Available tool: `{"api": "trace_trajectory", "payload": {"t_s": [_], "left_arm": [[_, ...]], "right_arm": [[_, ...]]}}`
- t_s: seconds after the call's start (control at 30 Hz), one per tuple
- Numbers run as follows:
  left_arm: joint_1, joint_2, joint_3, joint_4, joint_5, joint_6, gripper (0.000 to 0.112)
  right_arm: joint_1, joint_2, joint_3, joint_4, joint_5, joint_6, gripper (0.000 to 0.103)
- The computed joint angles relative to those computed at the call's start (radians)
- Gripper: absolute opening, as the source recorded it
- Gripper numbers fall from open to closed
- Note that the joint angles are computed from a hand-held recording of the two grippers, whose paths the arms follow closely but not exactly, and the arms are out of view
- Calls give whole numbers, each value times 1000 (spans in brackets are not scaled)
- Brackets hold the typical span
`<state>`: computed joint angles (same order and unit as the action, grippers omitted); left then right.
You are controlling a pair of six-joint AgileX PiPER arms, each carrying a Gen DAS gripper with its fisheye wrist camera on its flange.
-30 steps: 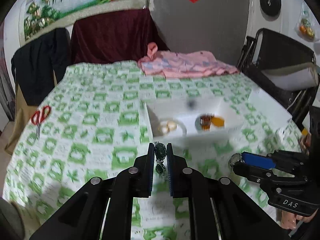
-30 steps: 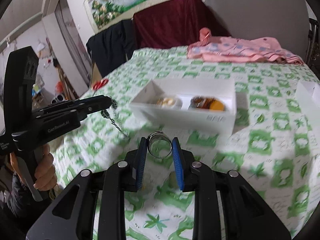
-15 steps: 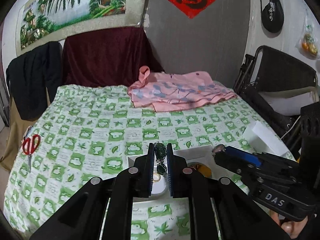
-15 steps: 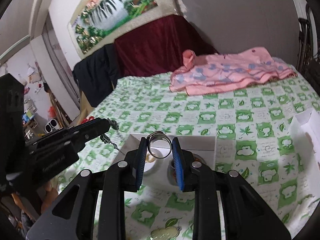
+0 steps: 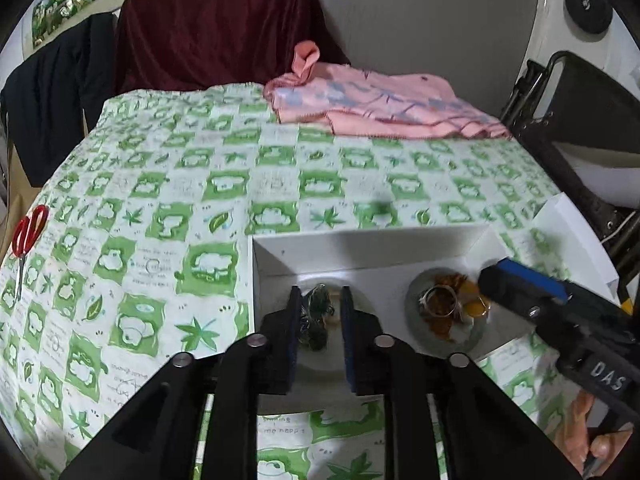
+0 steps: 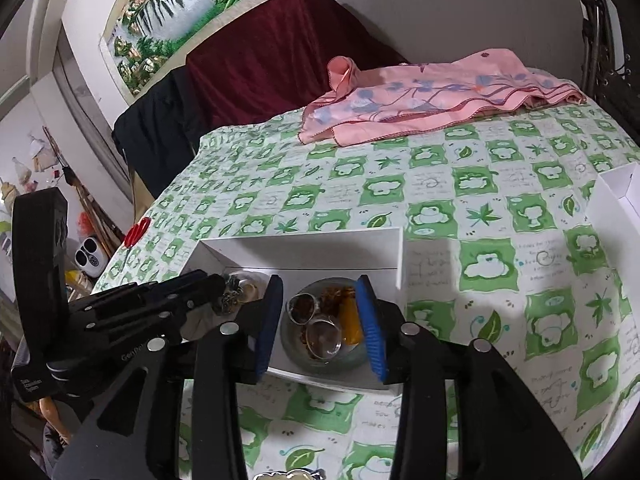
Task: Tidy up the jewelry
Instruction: 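Carry the chain and ring into the box and open both grippers, then move the left gripper to the gold Buddha pendant and the right to the jade gourd pendant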
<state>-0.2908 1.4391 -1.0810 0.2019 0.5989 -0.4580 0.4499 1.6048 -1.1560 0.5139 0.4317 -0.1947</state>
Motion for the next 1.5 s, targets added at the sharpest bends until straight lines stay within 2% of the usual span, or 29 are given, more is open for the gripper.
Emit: {"api": "trace_trajectory", "payload": {"t_s": [0.07, 0.1, 0.2, 0.23, 0.3, 0.33, 0.4, 0.43, 0.53, 0.63, 0.8, 0.93, 1.1, 1.2, 1.37, 1.5], "left_arm": [[-1, -10, 8, -14, -11, 16, 35], [-9, -18, 13, 3, -18, 0, 47], [-43, -54, 42, 98, -40, -86, 67], [-53, -63, 47, 112, -42, -100, 69], [-83, -68, 48, 195, -28, -182, 84], [-104, -74, 55, 268, -18, -255, 85], [-112, -79, 58, 302, -14, -288, 87], [-103, -86, 63, 279, -24, -273, 88], [-84, -96, 69, 261, -40, -276, 91], [-73, -105, 82, 276, -52, -310, 93], [-54, -119, 101, 205, -71, -247, 93], [-100, -138, 125, 283, -50, -312, 93], [-192, -206, 193, 403, 22, -438, 93], [-282, -257, 250, 460, 94, -507, 93], [-529, -340, 348, 584, 244, -658, 93], [-684, -363, 388, 599, 316, -684, 93]], "right_arm": [[-4, -11, 13, 33, -9, -29, 37], [-5, -16, 20, 41, -14, -35, 38], [2, -36, 46, 32, -44, -19, 54], [4, -42, 55, 35, -56, -20, 56], [8, -51, 67, 35, -70, -20, 58], [9, -53, 67, 30, -75, -15, 60], [19, -67, 83, 1, -101, 13, 66], [28, -76, 92, -61, -121, 77, 73], [54, -102, 122, -268, -181, 281, 84], [63, -110, 136, -426, -203, 441, 94], [63, -111, 143, -462, -199, 491, 96], [74, -146, 179, -578, -201, 620, 96], [108, -250, 287, -861, -209, 944, 96], [126, -312, 356, -891, -205, 998, 96], [175, -418, 450, -979, -180, 1133, 96], [217, -506, 521, -979, -163, 1172, 96]]}}
